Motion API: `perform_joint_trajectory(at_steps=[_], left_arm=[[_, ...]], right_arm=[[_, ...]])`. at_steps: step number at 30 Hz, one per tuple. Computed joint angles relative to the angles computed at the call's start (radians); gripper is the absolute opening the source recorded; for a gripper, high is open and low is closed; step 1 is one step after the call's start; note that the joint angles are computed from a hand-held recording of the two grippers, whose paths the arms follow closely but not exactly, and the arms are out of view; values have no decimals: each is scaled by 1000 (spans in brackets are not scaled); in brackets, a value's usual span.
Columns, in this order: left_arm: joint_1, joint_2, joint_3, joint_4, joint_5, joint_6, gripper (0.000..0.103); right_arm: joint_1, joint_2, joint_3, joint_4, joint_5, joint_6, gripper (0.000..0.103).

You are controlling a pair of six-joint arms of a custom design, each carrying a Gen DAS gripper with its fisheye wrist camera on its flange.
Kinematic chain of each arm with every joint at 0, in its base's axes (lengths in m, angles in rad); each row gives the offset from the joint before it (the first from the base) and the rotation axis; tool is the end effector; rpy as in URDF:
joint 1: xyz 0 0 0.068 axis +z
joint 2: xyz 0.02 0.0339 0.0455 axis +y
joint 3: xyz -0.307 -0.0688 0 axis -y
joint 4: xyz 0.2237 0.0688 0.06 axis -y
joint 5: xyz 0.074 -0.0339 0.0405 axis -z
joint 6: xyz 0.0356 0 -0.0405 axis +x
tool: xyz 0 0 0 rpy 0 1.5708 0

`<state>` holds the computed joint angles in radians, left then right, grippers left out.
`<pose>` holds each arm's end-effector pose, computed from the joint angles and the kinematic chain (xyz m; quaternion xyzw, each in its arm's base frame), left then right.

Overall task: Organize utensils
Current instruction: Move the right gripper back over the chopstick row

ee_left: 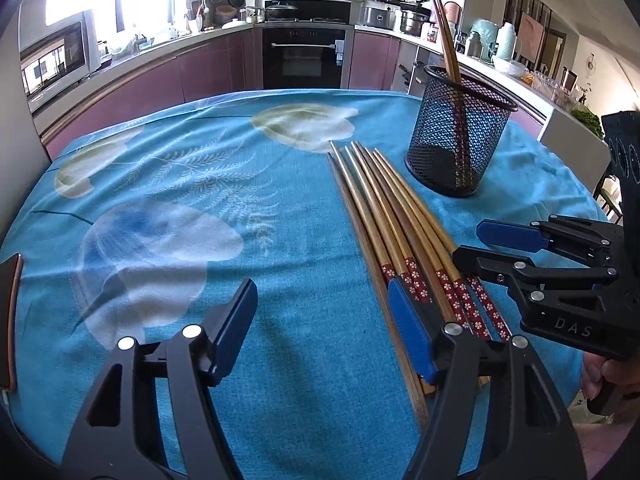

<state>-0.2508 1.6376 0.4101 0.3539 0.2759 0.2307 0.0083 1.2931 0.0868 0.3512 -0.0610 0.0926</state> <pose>0.2318 -0.0694 0.1464 0.2676 0.8929 -0.1326 0.3370 0.1435 0.0034 0.1385 0.0288 0.9358 0.0462 0.3482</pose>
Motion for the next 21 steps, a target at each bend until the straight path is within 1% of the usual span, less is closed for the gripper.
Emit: perform_joint_trajectory(at_steps=[8, 11, 15, 21], left_arm=[[-9, -8, -14, 7, -7, 4, 61], [2, 0, -14, 7, 16, 2, 62], [4, 4, -19, 17, 21, 4, 61], [9, 2, -19, 9, 38, 10, 54]], right_arm=[[16, -3, -3, -3, 24, 4, 36], [19, -2, -2, -3, 26, 7, 36], [29, 2, -3, 1, 38, 13, 36], [56, 26, 6, 12, 65, 24, 37]])
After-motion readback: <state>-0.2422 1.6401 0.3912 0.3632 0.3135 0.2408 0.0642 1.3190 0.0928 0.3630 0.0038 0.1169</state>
